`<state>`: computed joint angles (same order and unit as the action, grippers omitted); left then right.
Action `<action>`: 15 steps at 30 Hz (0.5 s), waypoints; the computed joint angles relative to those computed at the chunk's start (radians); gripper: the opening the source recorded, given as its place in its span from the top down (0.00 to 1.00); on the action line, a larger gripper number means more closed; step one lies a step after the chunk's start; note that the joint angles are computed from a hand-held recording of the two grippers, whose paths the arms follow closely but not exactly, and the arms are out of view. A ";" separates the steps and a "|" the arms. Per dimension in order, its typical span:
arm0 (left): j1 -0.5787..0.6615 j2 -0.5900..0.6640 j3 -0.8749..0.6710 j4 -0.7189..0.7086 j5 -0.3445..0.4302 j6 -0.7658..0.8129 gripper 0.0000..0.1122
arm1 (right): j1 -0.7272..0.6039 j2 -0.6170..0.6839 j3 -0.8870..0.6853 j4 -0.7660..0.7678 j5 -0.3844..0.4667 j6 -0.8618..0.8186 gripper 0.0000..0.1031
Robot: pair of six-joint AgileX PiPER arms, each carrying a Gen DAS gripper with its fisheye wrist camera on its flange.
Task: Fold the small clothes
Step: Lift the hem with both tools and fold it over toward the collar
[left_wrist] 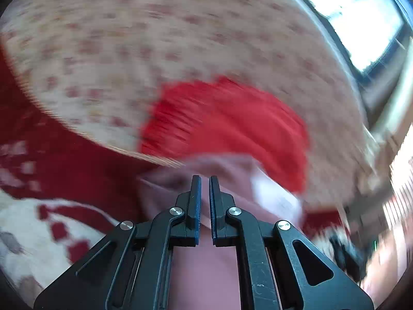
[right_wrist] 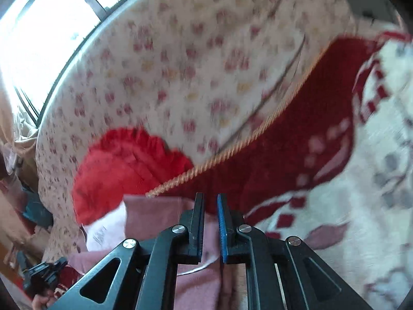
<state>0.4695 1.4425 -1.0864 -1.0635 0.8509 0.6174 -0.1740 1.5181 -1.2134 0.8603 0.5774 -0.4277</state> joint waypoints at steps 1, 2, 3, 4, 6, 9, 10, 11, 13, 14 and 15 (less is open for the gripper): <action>-0.037 -0.008 -0.001 0.013 0.030 0.027 0.97 | -0.002 -0.003 -0.012 0.024 0.071 -0.044 0.91; -0.089 -0.007 -0.011 0.052 0.054 0.034 0.97 | 0.006 0.015 -0.052 0.019 0.171 -0.060 0.91; -0.159 -0.009 -0.014 0.109 0.048 0.017 0.97 | 0.048 0.040 -0.089 -0.026 0.244 -0.050 0.91; -0.214 -0.006 -0.014 0.156 0.039 -0.009 0.97 | 0.102 0.060 -0.108 -0.111 0.277 -0.030 0.91; -0.321 0.031 -0.030 0.263 0.035 -0.089 0.97 | 0.217 0.091 -0.147 -0.304 0.292 0.068 0.91; -0.443 0.104 -0.093 0.464 -0.032 -0.276 0.97 | 0.330 0.163 -0.201 -0.465 0.311 0.164 0.91; -0.455 0.128 -0.122 0.485 -0.042 -0.306 0.97 | 0.348 0.185 -0.217 -0.486 0.305 0.187 0.91; -0.459 0.149 -0.151 0.488 -0.044 -0.316 0.97 | 0.363 0.221 -0.249 -0.501 0.305 0.212 0.91; -0.458 0.178 -0.206 0.491 -0.046 -0.329 0.97 | 0.380 0.259 -0.287 -0.533 0.307 0.250 0.91; -0.443 0.187 -0.230 0.459 -0.047 -0.304 0.97 | 0.383 0.263 -0.295 -0.534 0.294 0.263 0.91; -0.424 0.191 -0.238 0.419 -0.063 -0.268 0.97 | 0.375 0.260 -0.299 -0.515 0.272 0.260 0.91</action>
<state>0.0455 1.6336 -1.3248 -0.6449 0.7875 0.3490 0.2012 1.7780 -1.5129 0.3454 0.8490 -0.1675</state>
